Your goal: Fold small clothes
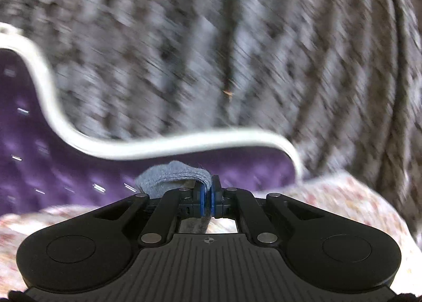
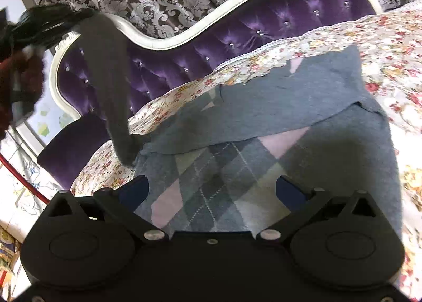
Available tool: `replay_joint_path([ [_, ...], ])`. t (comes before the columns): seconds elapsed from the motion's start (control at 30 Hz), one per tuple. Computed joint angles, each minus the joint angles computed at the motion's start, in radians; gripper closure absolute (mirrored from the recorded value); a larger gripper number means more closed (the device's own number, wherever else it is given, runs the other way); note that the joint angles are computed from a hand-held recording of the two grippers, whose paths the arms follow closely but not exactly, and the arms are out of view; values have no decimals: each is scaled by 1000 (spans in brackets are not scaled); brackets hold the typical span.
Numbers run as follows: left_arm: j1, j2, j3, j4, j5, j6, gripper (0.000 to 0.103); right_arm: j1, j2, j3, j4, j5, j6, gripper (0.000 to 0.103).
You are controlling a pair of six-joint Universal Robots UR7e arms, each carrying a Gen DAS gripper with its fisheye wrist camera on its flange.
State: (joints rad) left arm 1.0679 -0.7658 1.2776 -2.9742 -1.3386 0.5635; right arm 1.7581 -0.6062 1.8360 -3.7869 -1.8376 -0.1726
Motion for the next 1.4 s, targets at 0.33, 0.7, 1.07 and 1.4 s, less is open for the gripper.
replay_joint_path([
  [0.33,-4,49,104,117,-99,-34,26,-20,-29,54,-45,-14,45,0],
  [0.7,67,-13,144,-57,80,-10,10,-10,-39,-4,2,-50,-8,0],
  [1.07,201,74,19,31,284,-82,3,-39,11,-233,84,-81,-132,2],
  [1.4,215,76,47,-50,245,-64,0,-85,91,-422,186,-168,-61,43],
])
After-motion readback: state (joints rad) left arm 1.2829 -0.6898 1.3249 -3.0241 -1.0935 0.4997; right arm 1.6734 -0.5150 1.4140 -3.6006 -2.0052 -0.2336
